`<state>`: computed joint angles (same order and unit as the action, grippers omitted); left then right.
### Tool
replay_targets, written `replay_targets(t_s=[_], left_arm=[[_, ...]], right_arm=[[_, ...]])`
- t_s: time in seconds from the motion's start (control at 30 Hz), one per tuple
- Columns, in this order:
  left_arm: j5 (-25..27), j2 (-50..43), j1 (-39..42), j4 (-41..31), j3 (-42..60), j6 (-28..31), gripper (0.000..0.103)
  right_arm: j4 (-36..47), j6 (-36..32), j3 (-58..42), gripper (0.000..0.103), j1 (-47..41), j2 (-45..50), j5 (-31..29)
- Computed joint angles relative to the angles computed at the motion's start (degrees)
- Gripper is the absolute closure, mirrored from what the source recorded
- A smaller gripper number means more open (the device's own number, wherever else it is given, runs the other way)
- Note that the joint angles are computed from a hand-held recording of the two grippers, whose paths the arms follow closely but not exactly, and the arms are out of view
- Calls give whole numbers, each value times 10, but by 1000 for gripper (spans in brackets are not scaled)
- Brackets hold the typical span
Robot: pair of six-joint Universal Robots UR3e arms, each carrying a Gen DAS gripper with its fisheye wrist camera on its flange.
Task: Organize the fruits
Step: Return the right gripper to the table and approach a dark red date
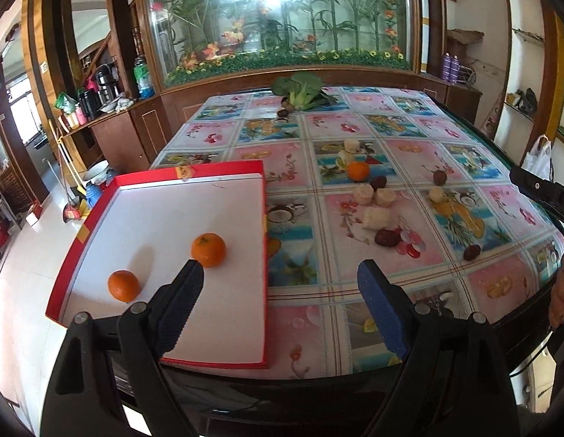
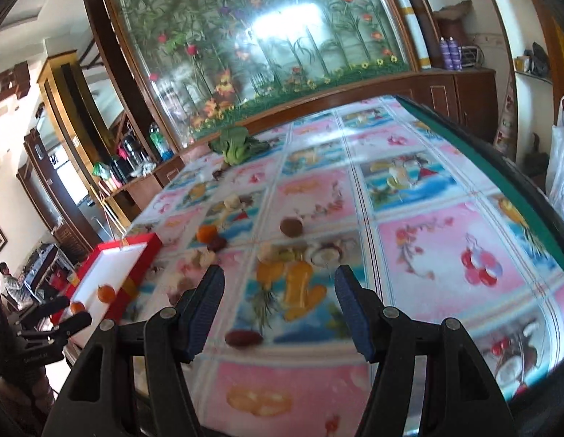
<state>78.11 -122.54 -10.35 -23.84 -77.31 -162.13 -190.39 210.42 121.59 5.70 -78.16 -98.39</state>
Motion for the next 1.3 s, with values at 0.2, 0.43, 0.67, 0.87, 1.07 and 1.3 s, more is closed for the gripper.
replay_targets(t_s=[0.2,0.43,0.67,0.87,1.07,1.3], left_arm=[[-5,-12,-24,-25,16,28,16],[-11,-42,-24,-75,61,18,16],[-12,-67,-31,-103,102,21,16],[-5,-89,-45,-128,136,31,16],[-7,-114,-55,-162,182,42,16],[-13,-215,-72,-295,376,43,16]], right_arm=[[36,-40,-17,40,24,26,20],[114,-61,-91,40,36,76,40],[154,-67,-112,60,34,91,51],[175,-74,-132,65,37,99,39],[210,-99,-166,65,60,115,-6],[182,-94,-143,70,47,108,8]])
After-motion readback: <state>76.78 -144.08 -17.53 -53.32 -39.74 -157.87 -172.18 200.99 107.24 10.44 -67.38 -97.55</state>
